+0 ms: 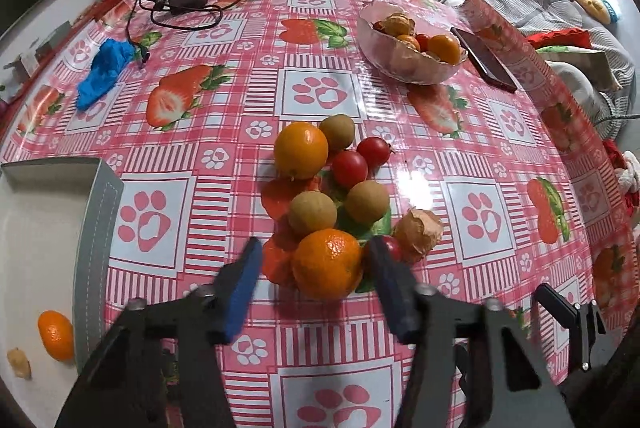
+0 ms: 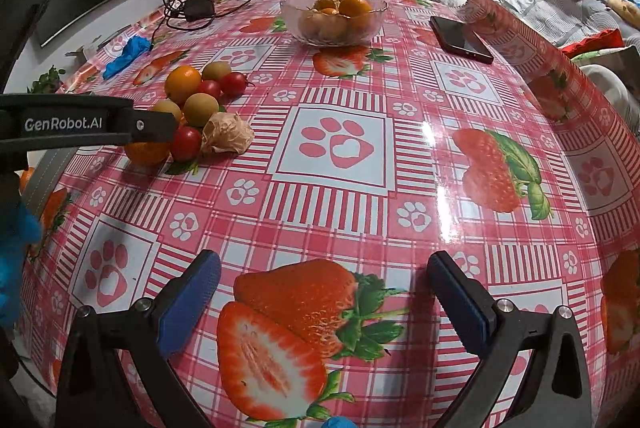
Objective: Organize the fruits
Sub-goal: 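Grasp another orange with the left tool while the right tool reaches the tomatoes, then grasp a red tomato with the right tool while the left tool holds the orange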
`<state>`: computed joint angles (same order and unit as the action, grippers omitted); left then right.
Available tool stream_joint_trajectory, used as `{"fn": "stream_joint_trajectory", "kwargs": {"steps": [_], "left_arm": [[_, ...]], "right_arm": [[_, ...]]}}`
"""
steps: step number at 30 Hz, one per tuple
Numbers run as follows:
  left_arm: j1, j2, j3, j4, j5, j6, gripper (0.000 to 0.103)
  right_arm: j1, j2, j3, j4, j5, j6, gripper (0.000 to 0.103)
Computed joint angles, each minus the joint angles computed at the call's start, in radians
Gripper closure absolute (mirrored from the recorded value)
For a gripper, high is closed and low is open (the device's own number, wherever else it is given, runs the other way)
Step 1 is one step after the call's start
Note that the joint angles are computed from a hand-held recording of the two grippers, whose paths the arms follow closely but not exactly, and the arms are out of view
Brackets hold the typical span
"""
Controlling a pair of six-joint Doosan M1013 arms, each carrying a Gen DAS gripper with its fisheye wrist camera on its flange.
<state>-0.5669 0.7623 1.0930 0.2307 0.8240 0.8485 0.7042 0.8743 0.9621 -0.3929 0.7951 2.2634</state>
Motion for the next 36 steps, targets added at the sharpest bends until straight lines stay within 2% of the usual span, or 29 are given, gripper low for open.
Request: {"fn": "stream_joint_trajectory", "kwargs": {"steps": [2, 5, 13, 18, 24, 30, 36], "left_arm": [[0.002, -0.001, 0.000, -0.027, 0.001, 0.021, 0.060], [-0.001, 0.009, -0.015, -0.015, 0.047, 0.023, 0.060], [-0.001, 0.015, -0.014, -0.006, 0.050, 0.020, 0.056], [-0.003, 0.012, -0.006, 0.012, 0.041, 0.021, 0.061], [-0.003, -0.017, 0.050, 0.026, 0.002, 0.015, 0.061], [-0.026, -0.068, 0.153, 0.160, -0.027, -0.040, 0.061], [-0.037, -0.128, 0.271, 0.251, -0.094, -0.142, 0.060]], "right_arm": [[0.000, 0.000, 0.000, 0.000, 0.000, 0.001, 0.000], [0.000, -0.001, 0.002, -0.001, -0.001, 0.001, 0.000], [0.000, -0.001, 0.002, 0.000, -0.002, -0.001, 0.000], [0.000, -0.001, 0.002, -0.001, -0.002, 0.000, 0.000], [0.000, -0.001, 0.004, -0.002, -0.003, 0.001, 0.000], [0.000, -0.001, 0.004, -0.002, -0.003, 0.000, 0.000], [0.001, 0.000, -0.001, -0.002, 0.006, 0.001, 0.000]]}}
